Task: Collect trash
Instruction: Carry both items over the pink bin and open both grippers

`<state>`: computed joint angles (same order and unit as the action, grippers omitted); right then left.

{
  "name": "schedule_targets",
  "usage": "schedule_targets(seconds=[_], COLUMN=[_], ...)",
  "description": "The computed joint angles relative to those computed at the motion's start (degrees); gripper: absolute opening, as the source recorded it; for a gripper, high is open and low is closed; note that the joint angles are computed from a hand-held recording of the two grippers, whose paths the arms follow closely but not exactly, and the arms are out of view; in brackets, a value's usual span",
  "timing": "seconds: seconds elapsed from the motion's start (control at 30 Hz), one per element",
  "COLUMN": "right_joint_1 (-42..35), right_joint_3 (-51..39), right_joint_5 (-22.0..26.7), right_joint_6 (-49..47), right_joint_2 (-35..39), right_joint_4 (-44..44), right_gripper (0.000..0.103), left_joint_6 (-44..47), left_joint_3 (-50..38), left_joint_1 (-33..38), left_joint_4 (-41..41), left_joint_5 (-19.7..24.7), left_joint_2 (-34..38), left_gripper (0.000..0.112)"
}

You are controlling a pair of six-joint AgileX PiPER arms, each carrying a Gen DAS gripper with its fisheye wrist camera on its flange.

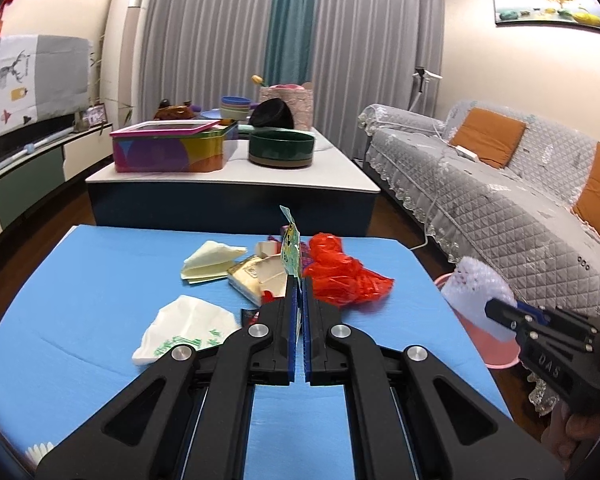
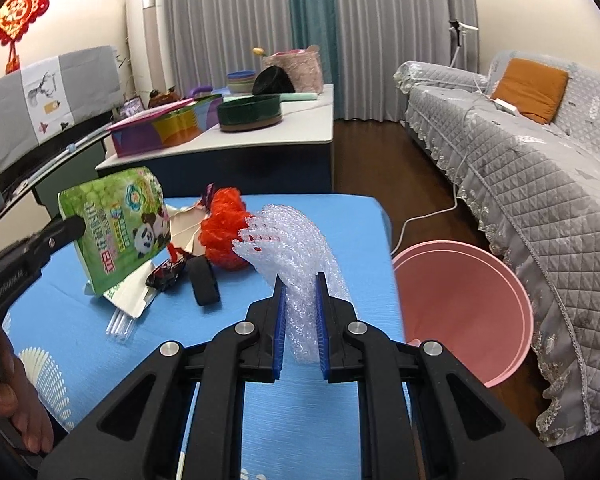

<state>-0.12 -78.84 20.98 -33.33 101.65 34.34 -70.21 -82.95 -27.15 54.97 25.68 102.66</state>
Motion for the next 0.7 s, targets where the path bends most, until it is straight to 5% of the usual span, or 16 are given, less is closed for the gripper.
schedule_targets(seconds=[0.33, 0.7], right_joint_1=[-5.63, -14.71], right_joint_3=[-1.83, -11.43], right_joint_5=[-0.02, 3.84], right_joint_6=[-0.29, 2.97], right_joint_2=[-1.44, 3.55], right_joint_4=[2.96, 0.11], right_gripper=[0.014, 0.014], left_joint_6=[8.34, 22.78], left_joint_3=[-4.34, -20.72], left_joint_1=[-2.84, -6.88], left_joint_4=[-7.89, -20.73], left_joint_5=[0.81, 4.1], left_joint_2=[1.57, 11.73], left_gripper=[0.002, 0.002])
